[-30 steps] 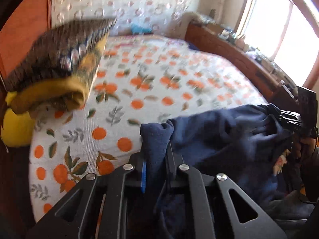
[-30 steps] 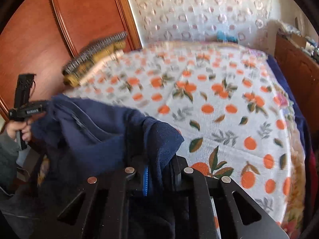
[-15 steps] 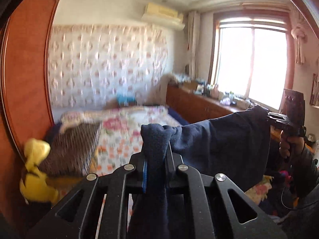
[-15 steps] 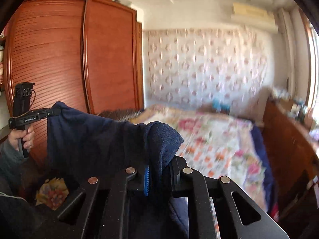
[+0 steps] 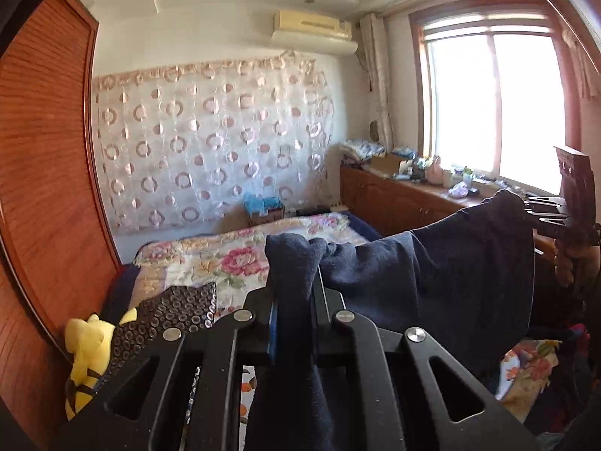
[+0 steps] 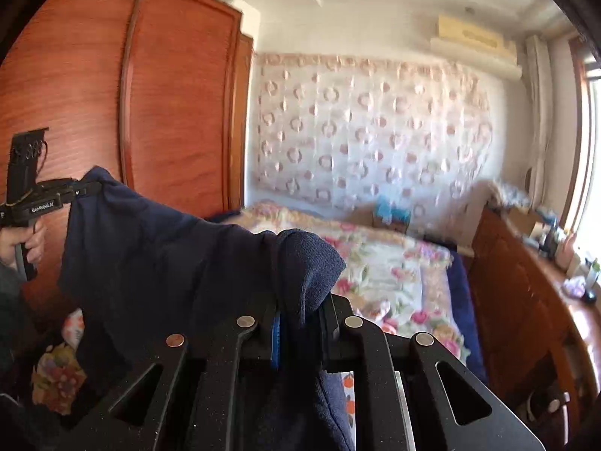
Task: Fold small clothes
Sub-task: 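Lift the navy shirt with both tools and fold it over onto itself, then lower the folded shirt onto the bed and open both tools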
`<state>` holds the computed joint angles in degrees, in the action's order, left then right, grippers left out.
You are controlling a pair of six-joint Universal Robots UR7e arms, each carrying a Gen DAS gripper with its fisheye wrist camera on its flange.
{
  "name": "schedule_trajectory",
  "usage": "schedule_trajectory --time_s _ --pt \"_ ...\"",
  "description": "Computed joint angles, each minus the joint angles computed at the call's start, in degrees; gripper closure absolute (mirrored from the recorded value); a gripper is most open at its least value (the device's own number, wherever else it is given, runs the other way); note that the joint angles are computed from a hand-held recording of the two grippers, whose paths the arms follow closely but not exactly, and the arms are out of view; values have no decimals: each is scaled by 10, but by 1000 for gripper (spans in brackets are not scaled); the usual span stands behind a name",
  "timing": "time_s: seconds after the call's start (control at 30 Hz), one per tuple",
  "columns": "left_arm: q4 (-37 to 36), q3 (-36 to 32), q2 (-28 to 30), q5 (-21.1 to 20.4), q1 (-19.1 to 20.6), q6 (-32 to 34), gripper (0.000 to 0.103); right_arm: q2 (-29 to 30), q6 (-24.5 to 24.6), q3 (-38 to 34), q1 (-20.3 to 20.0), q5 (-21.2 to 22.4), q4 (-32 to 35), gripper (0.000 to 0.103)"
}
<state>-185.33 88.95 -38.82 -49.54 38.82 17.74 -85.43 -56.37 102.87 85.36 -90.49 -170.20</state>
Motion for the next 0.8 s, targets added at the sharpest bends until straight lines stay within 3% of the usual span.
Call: schedule_trajectory --time_s 0.23,0.47,0.8 --pt "105 -156 124 12 81 -22 90 184 10 -153 -7 -115 32 88" --pt "133 -222 180 23 98 -30 89 315 12 -313 0 -146 92 88" --pt "151 -258 206 37 110 -31 89 374 5 -423 -21 -155 183 88"
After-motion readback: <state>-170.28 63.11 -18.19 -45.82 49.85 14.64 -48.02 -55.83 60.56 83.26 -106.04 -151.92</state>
